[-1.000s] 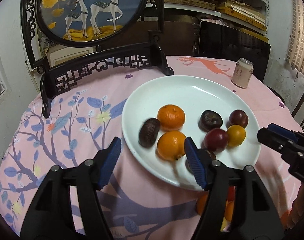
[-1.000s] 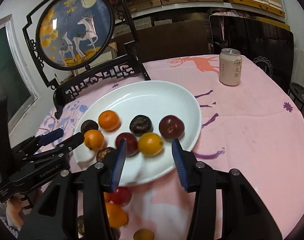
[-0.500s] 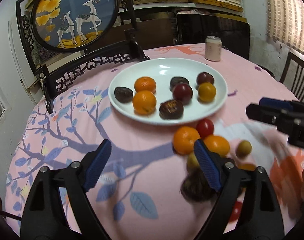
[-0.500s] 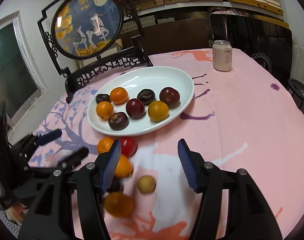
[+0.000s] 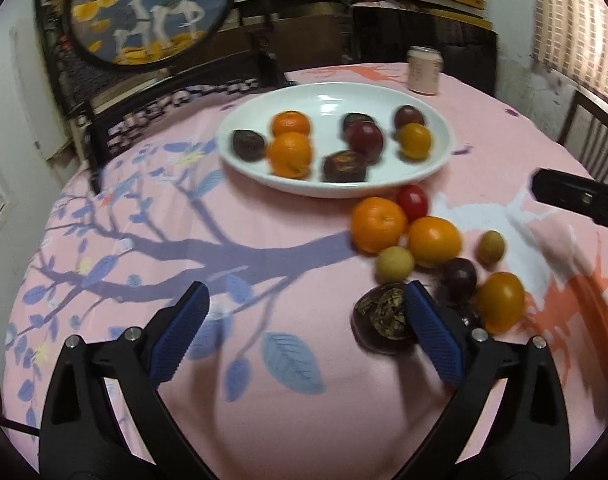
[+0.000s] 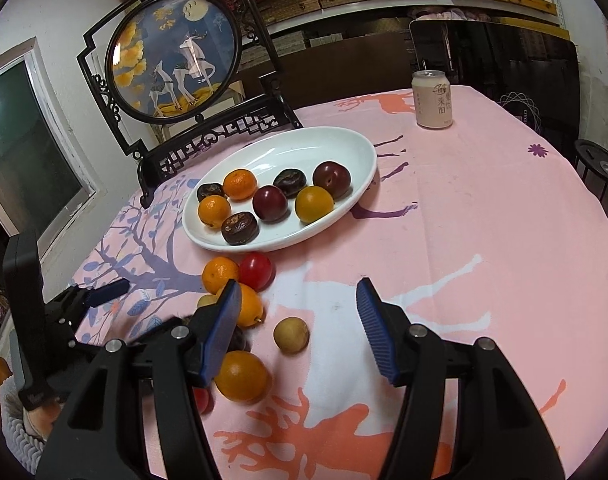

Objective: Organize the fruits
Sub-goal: 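Grasp a dark brown fruit with the left tool while the right tool grasps a small tan fruit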

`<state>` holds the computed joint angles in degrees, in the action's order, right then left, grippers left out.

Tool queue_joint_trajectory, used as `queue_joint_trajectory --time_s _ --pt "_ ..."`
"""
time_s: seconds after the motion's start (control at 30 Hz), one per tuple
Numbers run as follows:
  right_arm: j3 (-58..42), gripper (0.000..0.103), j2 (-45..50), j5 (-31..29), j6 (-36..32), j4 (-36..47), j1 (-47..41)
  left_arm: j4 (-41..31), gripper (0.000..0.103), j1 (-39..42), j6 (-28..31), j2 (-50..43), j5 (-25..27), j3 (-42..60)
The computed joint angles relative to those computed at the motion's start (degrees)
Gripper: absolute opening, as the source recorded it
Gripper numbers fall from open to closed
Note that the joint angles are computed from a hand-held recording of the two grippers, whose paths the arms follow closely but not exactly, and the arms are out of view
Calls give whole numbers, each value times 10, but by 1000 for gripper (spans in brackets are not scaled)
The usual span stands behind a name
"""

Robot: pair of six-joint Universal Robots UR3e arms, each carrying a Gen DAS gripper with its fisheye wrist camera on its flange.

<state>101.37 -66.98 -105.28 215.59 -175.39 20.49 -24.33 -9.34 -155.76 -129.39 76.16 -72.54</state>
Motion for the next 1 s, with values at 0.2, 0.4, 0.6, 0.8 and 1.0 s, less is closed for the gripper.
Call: queue_joint_trajectory --time_s 0.2,0.4,0.6,0.8,1.0 --pt "7 60 -5 5 0 -7 1 24 98 39 -66 13 11 -11" --pt "1 60 -4 9 -2 1 1 80 98 10 -5 26 30 -64" --pt "-3 60 -3 10 -1 11 0 83 98 -4 39 27 15 -78" --pt "-7 60 -1 9 -2 21 1 0 99 -24 56 -13 45 -8" --pt "-8 60 0 12 -1 24 1 -8 98 2 4 -22 39 16"
